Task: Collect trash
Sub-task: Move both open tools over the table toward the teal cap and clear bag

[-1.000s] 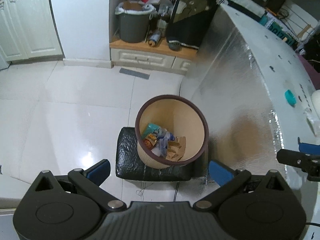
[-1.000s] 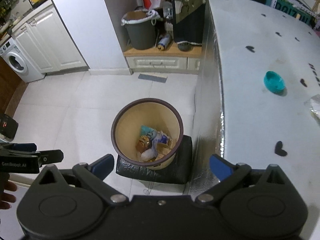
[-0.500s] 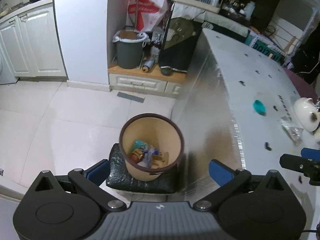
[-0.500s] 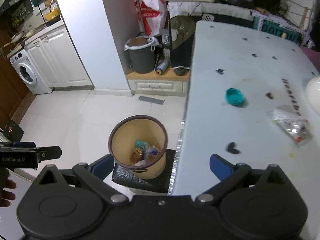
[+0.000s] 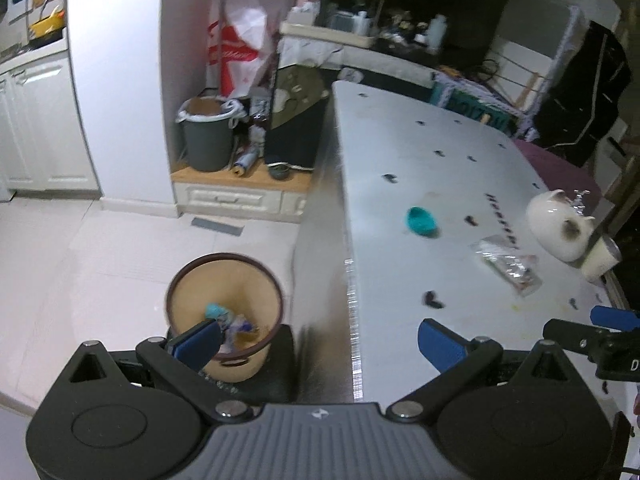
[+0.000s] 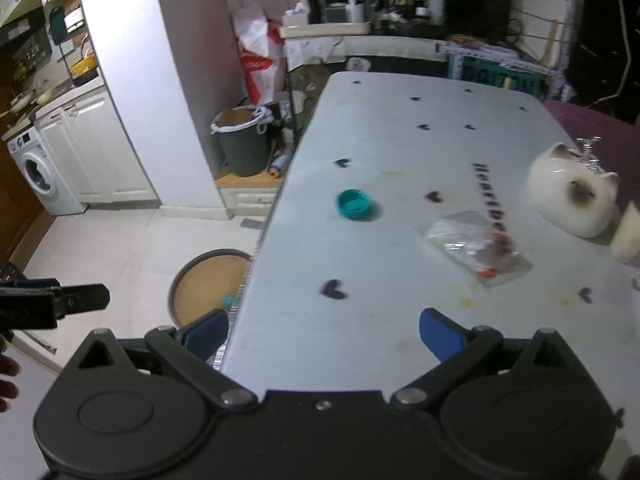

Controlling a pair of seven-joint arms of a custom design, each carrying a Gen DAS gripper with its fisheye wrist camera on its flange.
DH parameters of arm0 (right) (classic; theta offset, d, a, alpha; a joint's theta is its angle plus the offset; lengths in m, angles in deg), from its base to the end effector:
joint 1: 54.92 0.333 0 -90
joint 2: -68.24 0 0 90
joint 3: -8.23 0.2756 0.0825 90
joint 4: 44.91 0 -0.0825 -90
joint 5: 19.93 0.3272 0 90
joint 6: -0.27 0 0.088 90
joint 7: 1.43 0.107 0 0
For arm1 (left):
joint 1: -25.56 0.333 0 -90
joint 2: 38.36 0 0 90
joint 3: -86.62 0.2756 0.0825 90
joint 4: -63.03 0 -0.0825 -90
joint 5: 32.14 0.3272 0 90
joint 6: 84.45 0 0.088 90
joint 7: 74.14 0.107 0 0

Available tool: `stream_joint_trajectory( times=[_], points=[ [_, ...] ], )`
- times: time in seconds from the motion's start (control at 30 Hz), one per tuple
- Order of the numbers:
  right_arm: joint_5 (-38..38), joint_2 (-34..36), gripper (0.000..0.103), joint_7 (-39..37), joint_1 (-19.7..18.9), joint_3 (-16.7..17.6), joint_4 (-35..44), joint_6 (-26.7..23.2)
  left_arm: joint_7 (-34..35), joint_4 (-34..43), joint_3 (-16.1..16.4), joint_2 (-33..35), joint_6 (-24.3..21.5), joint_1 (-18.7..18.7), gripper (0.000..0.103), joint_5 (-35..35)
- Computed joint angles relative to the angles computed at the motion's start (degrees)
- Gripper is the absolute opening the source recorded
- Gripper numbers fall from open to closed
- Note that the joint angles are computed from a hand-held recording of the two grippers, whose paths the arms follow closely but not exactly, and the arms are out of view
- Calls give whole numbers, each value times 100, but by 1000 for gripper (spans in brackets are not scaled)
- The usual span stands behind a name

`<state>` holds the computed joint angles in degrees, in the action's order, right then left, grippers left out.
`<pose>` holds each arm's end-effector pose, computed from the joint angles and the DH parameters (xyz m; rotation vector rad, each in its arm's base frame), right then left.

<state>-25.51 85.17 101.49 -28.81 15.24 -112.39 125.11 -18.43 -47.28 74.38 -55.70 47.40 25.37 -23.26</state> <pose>0.5231 0.3190 0.6633 -2.0374 1.4096 -0.4192 0.4519 -0.1127 0.6548 -2.0995 1.5393 -0.7379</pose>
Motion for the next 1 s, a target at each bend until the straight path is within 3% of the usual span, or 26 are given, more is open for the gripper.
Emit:
stream_joint_trajectory(
  times=[0.17,0.33,0.67,0.87,1.0],
  points=[
    [244,-410,103,-249,-374,-91,-684,388,-399,630,-276,586,-13,-155,103,392],
    [447,-493,103,-452,-693,-175,-912,585,-711,1378,-281,1286,-67,-503,103,840],
    [858,-1,103,-854,-1183,-224,-565,917,-733,3186,155,2823,-467,-1301,103,1361],
    [1528,622,103,-1139,-1484,-88,-30,1084,-387,4327,486,3847,-534,-1620,103,1260],
    [1637,1077,103,-820,-1528,-110,374,1128,51,5385,661,4695,-781,-1778,103,1059]
  ],
)
